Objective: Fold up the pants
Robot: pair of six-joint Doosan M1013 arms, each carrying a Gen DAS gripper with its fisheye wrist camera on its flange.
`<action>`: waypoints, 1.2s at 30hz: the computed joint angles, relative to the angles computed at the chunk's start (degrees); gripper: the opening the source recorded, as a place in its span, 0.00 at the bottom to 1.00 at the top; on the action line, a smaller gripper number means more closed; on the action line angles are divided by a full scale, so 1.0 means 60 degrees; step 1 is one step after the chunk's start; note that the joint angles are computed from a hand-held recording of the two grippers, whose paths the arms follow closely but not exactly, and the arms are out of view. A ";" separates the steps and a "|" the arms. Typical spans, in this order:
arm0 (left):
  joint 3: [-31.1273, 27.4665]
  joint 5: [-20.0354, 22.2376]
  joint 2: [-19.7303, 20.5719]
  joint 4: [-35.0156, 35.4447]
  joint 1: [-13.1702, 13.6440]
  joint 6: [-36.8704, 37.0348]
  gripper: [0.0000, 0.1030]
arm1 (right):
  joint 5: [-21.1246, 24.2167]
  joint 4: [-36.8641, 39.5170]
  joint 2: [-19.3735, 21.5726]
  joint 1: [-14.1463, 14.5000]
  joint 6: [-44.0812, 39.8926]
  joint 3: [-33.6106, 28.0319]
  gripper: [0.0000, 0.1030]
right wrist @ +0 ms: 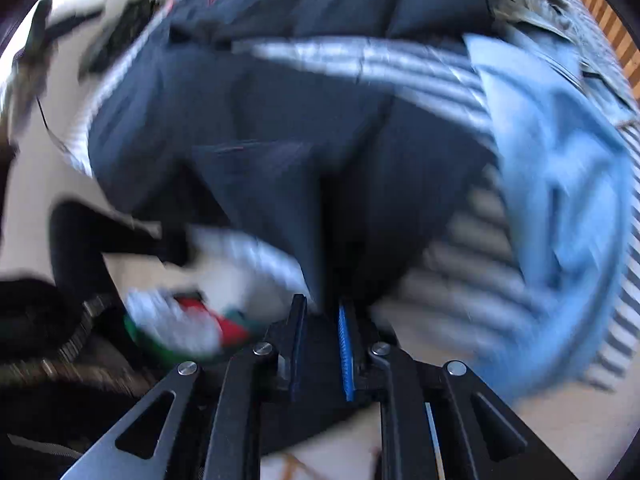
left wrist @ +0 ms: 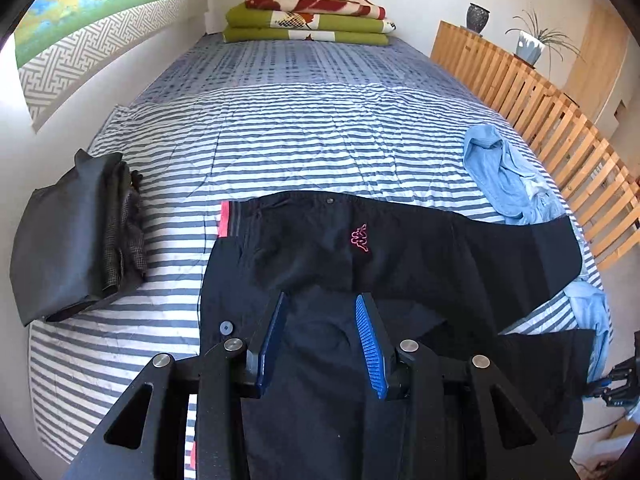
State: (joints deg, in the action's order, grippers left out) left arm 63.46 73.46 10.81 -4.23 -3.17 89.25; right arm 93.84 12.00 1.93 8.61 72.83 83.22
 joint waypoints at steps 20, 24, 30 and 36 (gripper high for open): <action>0.0457 0.0691 -0.0049 -0.0775 -0.1364 0.1798 0.38 | -0.3693 0.0129 0.0219 0.0215 0.2563 -0.1779 0.57; 0.0807 0.0904 0.0178 -0.0891 -0.1721 0.1726 0.37 | -0.4118 -0.0443 0.0949 0.0114 0.3012 -0.1846 0.57; 0.0978 0.0862 0.0618 -0.0141 -0.2143 0.1195 0.36 | -0.4665 -0.0949 0.1711 0.0118 0.3074 -0.1959 0.57; 0.0878 0.0731 0.0957 0.0293 -0.2243 0.0539 0.36 | -0.4501 -0.0706 0.2153 0.0129 0.2686 -0.2160 0.56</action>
